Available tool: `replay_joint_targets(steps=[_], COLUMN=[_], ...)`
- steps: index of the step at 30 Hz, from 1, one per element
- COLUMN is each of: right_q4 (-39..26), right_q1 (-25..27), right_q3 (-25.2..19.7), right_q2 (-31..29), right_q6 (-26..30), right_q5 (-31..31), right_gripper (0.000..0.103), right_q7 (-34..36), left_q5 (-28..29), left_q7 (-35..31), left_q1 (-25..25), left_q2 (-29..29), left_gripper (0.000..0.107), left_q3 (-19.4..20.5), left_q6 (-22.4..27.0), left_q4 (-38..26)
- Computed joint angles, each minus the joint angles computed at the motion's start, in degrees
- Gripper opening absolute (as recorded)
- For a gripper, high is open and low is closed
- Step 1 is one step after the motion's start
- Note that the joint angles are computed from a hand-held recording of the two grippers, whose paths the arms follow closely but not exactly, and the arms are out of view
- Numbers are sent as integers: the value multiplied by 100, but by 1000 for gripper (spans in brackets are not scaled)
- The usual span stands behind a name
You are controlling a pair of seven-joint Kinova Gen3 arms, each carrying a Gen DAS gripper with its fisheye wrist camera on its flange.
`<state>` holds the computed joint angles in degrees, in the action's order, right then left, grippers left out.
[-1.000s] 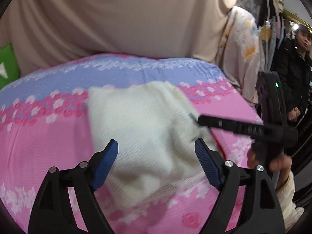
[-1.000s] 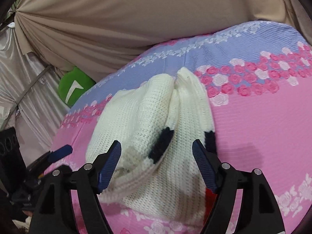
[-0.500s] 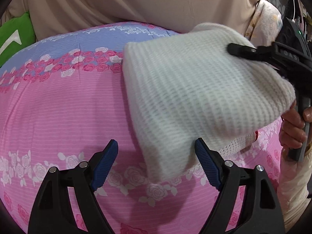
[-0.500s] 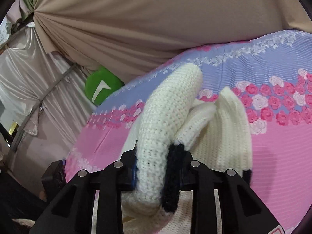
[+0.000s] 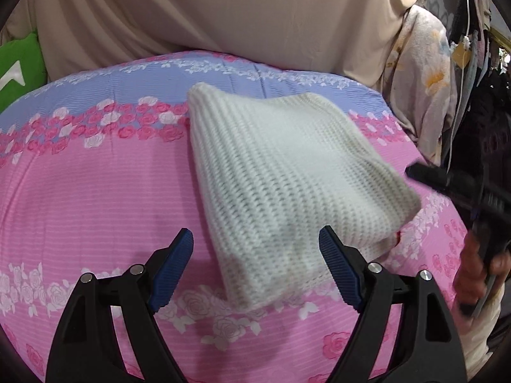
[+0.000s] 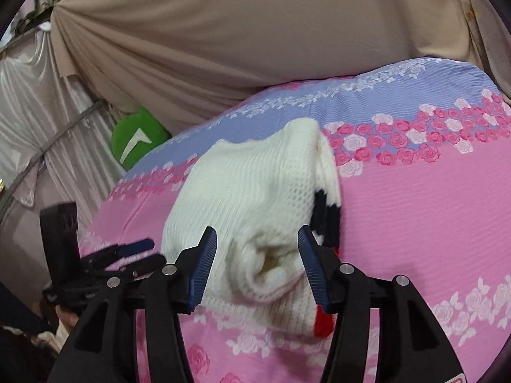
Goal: Fold small clothes
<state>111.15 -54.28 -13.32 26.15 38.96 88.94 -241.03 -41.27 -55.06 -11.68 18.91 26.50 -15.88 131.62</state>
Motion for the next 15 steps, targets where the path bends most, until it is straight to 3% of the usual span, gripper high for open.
replay_joint_targets(steps=[3, 4, 5, 8, 10, 13, 15], right_q4=[-454, -477, -461, -79, 152, 177, 252], right_q1=[-85, -6, 133, 206, 129, 581, 643], right_q3=[-187, -404, -632, -1091, -1170, -1345, -1347], right_q2=[500, 597, 633, 379, 271, 703, 734], right_q6=[408, 631, 775, 1204, 1360, 916, 719], right_q5=[-458, -483, -418, 128, 213, 55, 251], right_gripper=[49, 25, 14, 12, 11, 10, 10], right_q7=[529, 537, 452, -192, -653, -913, -1209], left_q5=[168, 214, 354, 845, 730, 838, 1123], left_q7=[-140, -196, -309, -753, -714, -901, -1121], left_q1=[285, 372, 541, 817, 471, 147, 432], left_q2=[78, 149, 200, 326, 468, 717, 689], left_gripper=[79, 79, 78, 71, 71, 71, 71], left_q3=[-127, -144, -267, -472, -179, 128, -181], left_q6=[53, 148, 240, 667, 754, 932, 786], left_q4=[-103, -179, -241, -411, -414, -481, -416])
